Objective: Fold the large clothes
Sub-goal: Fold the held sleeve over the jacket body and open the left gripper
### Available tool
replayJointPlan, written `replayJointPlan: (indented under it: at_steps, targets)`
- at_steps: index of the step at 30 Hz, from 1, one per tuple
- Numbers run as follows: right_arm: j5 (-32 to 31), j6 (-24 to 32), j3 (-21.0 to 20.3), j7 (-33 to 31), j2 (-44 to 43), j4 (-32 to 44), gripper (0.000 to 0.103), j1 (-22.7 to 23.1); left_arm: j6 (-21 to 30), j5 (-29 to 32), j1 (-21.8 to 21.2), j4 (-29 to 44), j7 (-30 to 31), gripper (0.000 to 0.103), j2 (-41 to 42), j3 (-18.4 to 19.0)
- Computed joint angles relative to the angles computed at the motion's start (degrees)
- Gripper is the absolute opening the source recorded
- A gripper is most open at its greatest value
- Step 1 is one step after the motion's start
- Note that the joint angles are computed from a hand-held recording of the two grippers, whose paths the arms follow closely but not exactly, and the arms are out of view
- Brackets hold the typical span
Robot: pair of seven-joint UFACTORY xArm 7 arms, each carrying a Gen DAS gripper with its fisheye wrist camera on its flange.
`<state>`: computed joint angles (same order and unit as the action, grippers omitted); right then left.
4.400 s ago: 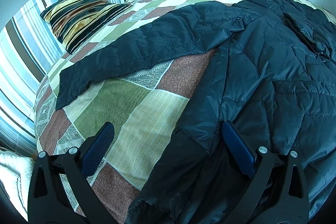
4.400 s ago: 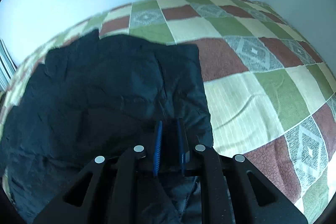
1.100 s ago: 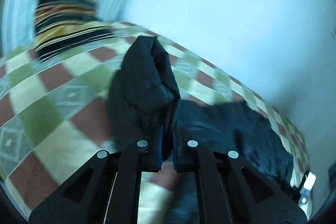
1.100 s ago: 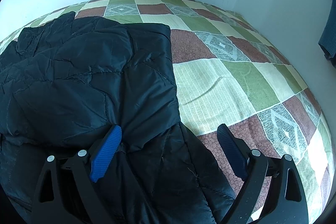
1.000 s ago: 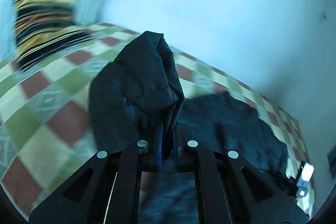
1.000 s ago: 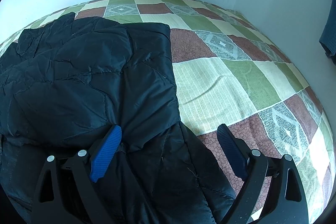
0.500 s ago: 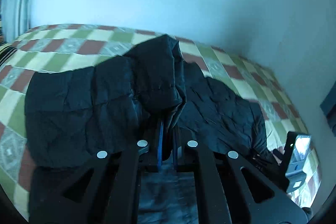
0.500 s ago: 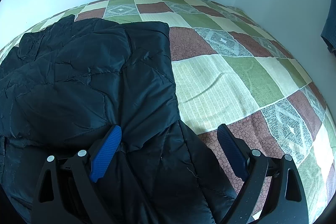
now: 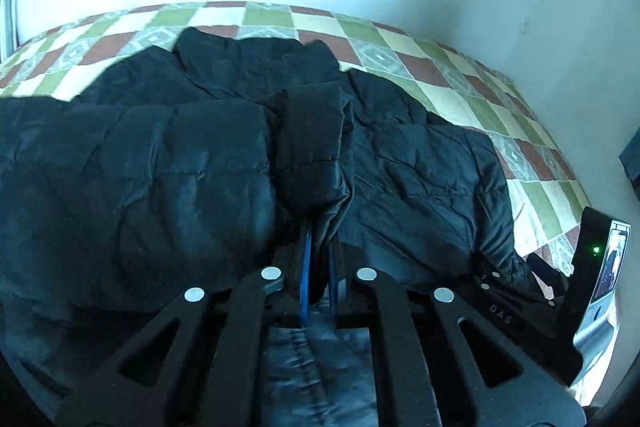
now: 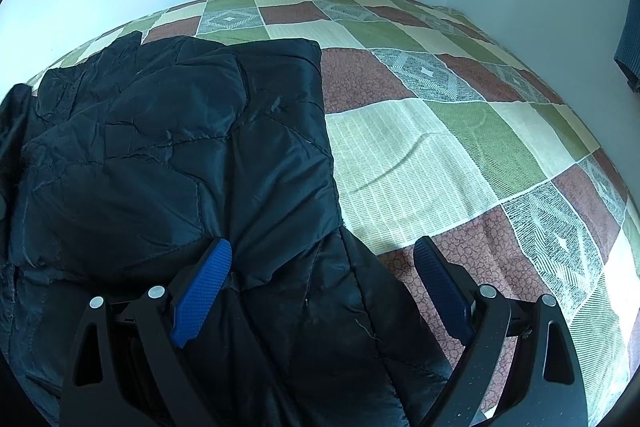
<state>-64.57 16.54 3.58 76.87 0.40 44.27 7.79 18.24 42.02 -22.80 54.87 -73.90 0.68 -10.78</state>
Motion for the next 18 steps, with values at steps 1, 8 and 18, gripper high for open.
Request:
replayJointPlan:
  at_steps: [1,8,18]
  targets:
    - [0.0,-0.01,-0.02,-0.04,0.02,0.02,0.091,-0.01,-0.07,-0.26,-0.17,0.63,0.53,0.006,0.67,-0.17]
    - [-0.06,0.03,0.0,0.09,0.02,0.02,0.091,0.04,-0.67,-1.9,-3.29,5.64,3.25,0.006,5.46,0.76]
    - [-0.01,0.03,-0.01,0.03,0.02,0.02,0.091,0.04,-1.21,-7.35,-7.91,10.1,9.6,0.006,10.47,2.98]
